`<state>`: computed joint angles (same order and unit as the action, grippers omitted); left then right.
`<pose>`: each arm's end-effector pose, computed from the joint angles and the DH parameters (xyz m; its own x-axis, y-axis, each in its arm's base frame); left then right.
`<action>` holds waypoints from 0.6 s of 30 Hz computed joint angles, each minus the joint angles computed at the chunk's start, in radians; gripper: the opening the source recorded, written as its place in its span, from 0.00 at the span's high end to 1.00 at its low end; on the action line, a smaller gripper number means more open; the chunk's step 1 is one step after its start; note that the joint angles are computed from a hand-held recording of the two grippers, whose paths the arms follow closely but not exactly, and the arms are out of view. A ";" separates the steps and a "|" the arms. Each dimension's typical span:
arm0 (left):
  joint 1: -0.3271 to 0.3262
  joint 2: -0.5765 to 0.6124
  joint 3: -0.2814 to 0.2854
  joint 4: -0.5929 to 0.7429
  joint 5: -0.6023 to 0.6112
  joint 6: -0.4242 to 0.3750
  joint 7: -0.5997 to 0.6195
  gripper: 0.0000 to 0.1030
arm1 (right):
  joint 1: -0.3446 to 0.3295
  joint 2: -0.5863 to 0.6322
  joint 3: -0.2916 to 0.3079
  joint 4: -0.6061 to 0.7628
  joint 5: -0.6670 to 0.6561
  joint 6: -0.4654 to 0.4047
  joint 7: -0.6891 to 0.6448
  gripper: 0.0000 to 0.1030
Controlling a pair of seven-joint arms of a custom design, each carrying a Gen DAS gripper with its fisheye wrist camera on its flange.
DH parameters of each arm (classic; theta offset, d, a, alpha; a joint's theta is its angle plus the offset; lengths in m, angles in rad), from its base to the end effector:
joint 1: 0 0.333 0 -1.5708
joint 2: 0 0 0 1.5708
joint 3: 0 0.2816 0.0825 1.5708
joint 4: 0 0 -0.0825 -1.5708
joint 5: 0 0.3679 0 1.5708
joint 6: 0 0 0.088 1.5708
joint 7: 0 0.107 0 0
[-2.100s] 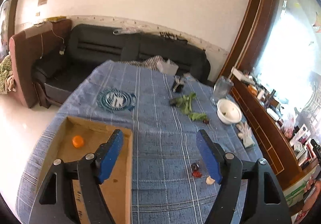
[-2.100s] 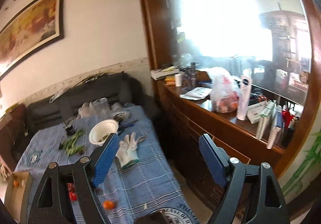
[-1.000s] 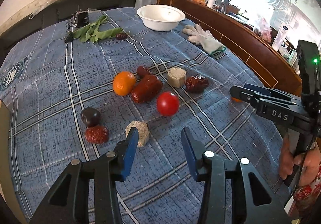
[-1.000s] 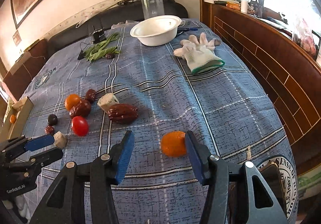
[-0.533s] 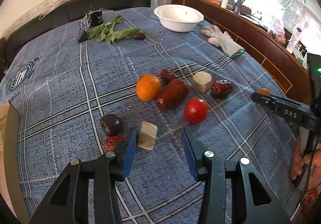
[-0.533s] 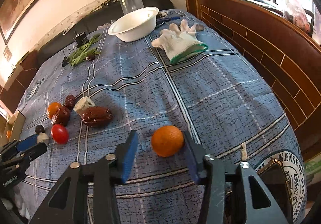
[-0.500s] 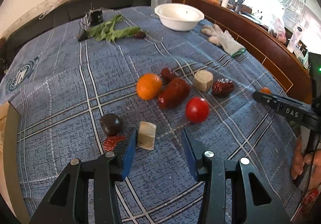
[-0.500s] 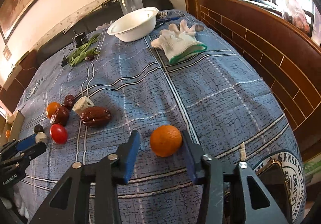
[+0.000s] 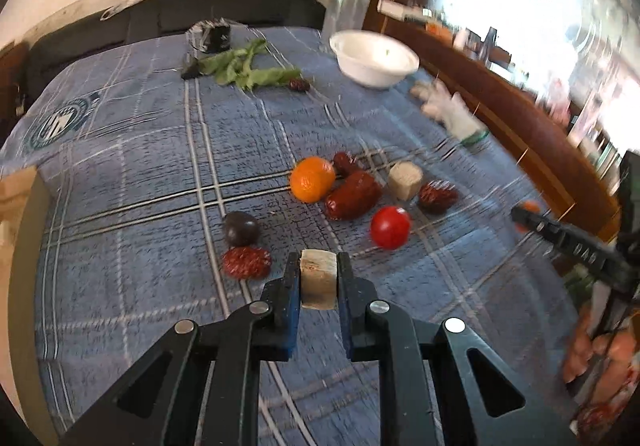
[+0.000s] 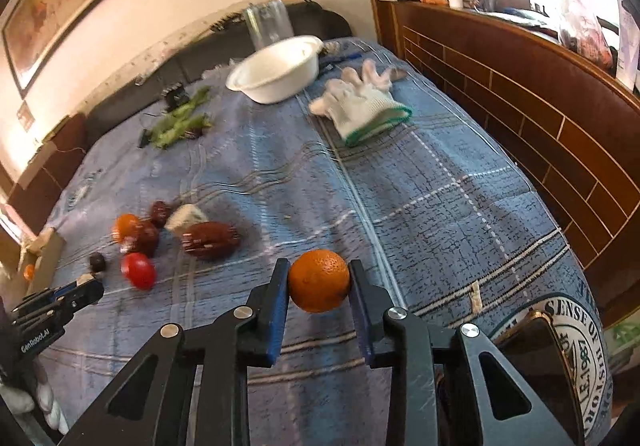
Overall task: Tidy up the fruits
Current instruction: 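Place the snack piece in the box with the left tool while the right tool drops the orange there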
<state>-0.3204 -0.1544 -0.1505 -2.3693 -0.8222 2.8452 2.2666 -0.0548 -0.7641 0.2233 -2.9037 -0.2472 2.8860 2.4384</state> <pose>0.4680 -0.1960 0.4209 -0.4970 -0.8429 0.2061 -0.7192 0.2673 -0.6413 0.3515 0.0686 0.4365 -0.3728 -0.8985 -0.2319 -0.6218 0.4274 -0.6563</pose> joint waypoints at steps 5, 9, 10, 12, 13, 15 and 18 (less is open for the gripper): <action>-0.001 -0.146 0.082 -0.079 -0.184 -0.068 0.095 0.85 | 0.068 -0.064 0.010 0.016 0.012 -0.033 -0.009 0.70; 0.056 -0.245 0.134 -0.148 -0.161 -0.061 0.070 0.85 | 0.152 -0.020 0.001 0.089 0.031 -0.042 -0.048 0.70; 0.076 -0.264 0.148 -0.163 -0.139 -0.054 0.060 0.85 | 0.176 0.009 0.001 0.118 0.037 -0.041 -0.062 0.70; 0.116 -0.288 0.170 -0.183 -0.079 -0.037 0.038 0.85 | 0.232 0.089 0.000 0.188 0.050 -0.030 -0.099 0.70; 0.143 -0.296 0.177 -0.193 -0.036 -0.027 0.018 0.85 | 0.259 0.128 -0.001 0.221 0.058 -0.021 -0.116 0.70; 0.226 -0.288 0.184 -0.191 0.082 -0.016 -0.058 0.85 | 0.308 0.207 -0.007 0.283 0.077 -0.001 -0.149 0.70; 0.298 -0.245 0.221 -0.152 0.196 -0.022 -0.123 0.85 | 0.415 0.367 -0.046 0.416 0.141 0.030 -0.237 0.69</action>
<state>-0.0221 -0.3996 0.0704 -2.5210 -0.6264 2.8228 2.1436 0.3604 -0.3973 0.1770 -2.4877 -0.1058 2.9159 2.2018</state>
